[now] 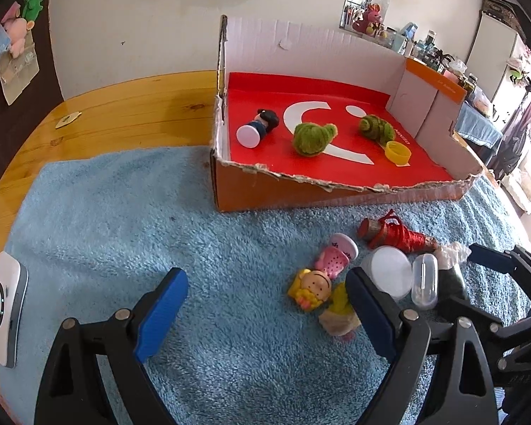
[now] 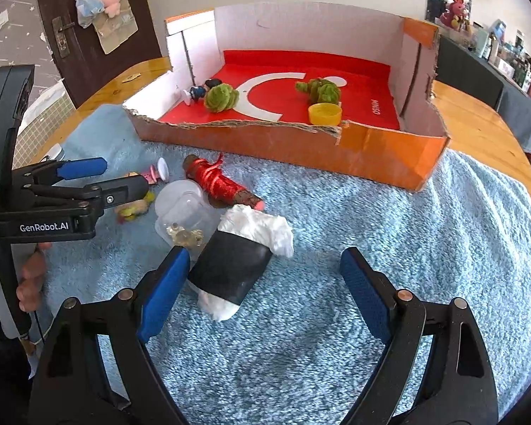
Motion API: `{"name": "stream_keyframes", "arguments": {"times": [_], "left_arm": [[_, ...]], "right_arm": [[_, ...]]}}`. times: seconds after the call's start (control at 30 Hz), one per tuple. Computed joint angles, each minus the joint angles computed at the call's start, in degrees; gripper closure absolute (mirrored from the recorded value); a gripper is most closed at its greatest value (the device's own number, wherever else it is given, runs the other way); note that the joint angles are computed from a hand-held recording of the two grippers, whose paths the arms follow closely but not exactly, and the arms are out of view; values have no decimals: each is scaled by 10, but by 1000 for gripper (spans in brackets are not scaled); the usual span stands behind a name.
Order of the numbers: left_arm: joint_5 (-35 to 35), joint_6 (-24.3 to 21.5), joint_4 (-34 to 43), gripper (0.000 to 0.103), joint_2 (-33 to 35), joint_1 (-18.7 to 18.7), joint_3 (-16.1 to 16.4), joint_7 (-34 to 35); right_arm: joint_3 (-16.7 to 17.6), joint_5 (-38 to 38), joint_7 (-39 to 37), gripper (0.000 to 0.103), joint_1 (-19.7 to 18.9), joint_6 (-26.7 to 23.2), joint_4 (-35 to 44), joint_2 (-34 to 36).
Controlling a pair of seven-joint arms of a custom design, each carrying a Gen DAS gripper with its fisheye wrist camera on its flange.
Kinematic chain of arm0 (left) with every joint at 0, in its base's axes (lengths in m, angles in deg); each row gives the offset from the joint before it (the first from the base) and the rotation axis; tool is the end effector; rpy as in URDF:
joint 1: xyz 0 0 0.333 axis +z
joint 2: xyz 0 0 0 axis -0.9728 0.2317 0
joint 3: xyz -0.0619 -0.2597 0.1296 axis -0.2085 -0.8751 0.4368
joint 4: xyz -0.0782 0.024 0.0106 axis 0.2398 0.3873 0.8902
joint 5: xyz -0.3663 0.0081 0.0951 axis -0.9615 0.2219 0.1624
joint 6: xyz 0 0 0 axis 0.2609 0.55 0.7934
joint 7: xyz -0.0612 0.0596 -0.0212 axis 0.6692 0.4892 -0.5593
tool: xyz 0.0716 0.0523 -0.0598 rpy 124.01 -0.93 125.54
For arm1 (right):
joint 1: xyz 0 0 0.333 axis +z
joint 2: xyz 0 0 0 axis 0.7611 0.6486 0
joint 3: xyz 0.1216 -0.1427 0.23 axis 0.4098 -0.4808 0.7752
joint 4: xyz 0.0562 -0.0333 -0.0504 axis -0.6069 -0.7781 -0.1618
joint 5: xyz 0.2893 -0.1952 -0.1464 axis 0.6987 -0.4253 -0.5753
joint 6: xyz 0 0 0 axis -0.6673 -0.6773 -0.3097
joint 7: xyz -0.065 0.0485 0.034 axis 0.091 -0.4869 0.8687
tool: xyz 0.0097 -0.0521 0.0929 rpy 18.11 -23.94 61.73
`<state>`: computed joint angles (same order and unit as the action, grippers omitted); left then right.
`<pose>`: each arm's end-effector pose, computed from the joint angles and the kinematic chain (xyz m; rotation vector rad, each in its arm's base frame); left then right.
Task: Organize objects
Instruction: 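Move both open tools toward the pink-hat doll and black cup, then grasp the pink-hat doll with the left tool while the right tool grasps the black-and-white cup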
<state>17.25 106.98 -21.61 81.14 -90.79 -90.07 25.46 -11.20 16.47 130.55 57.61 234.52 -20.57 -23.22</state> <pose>0.5935 -0.2593 0.4121 -1.9240 1.8551 -0.7317 0.6343 0.1091 0.4139 -2.0969 1.4121 -0.3851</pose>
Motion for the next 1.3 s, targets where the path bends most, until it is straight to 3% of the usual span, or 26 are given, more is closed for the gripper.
{"name": "stream_keyframes", "arguments": {"times": [0.23,0.37,0.47,0.57,0.67,0.83,0.93,1.3], "left_arm": [[-14,12,9,30,9,4,-9,39],[-52,31,5,52,10,20,-23,77],[-89,39,-4,61,6,37,-31,108],[-103,42,-9,63,3,36,-30,125],[-53,27,-1,63,5,5,-4,97],[-3,25,4,63,9,-13,9,58],[28,20,3,80,6,-22,21,22],[-7,43,-18,80,-6,5,-3,27]], "right_arm": [[4,13,-5,40,-6,-6,6,3],[6,18,-14,45,-5,-11,12,6],[6,23,-16,45,-6,-13,14,7],[5,25,-15,45,-6,-13,15,8],[6,25,-17,45,-5,-9,15,10],[7,20,-19,59,-2,-4,16,12],[9,27,-25,60,-5,-7,14,10],[21,86,-68,66,-18,-4,8,-2]]}}
